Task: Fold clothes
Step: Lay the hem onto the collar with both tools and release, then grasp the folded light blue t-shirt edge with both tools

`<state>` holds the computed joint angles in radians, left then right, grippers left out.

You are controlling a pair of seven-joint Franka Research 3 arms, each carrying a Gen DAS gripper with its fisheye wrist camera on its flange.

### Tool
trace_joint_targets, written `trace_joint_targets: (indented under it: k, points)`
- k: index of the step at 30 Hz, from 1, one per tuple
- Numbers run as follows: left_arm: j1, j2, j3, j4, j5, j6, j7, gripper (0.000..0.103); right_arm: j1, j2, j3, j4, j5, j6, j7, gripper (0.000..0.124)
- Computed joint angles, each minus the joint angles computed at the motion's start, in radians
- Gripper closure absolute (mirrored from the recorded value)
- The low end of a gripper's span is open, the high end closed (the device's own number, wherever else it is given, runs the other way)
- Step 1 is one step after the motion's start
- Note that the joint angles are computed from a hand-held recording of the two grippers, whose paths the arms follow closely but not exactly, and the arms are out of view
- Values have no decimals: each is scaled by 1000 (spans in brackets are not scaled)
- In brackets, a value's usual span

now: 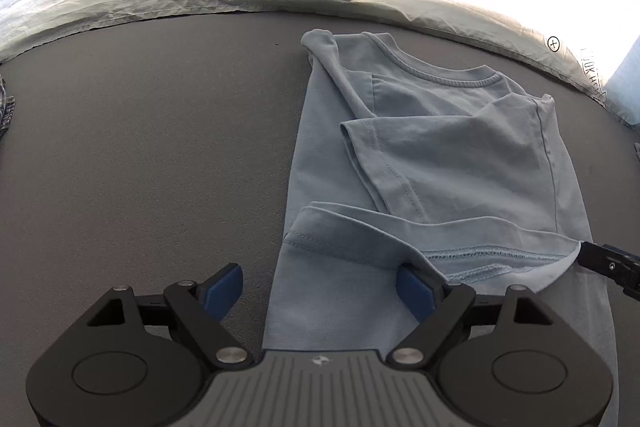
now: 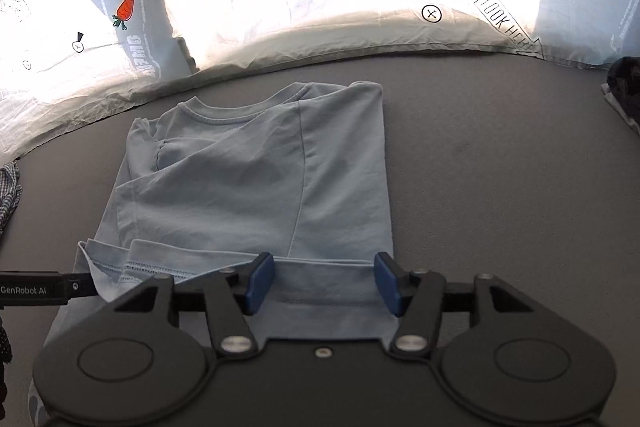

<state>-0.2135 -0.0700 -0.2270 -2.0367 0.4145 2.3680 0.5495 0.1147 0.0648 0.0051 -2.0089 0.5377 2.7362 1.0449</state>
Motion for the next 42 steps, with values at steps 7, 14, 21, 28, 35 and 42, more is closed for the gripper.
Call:
trace_joint_targets:
  k: [7,14,21,28,35,42]
  points:
    - [-20,-199,-26,-133,-28,-32,-96,17,-2,-146,-24,-105,190,-8,-94,23]
    - [-75,-397,-55,-324,-188,-53,-252,15,13,-400,-89,-373,256,-98,-96,21]
    - [-144,-512,-74,-482,-296,30,-404,15,-36,-538,-164,-514,281,-293,60,21]
    - [-160,-586,-94,-584,-284,180,-524,26,-56,-566,-230,-581,493,-338,130,21]
    - [-134,-582,-65,-657,-281,364,-587,44,-101,-485,-243,-562,709,-460,271,33]
    - [-125,-528,-3,-672,-304,497,-557,44,-85,-435,-152,-504,660,-347,314,57]
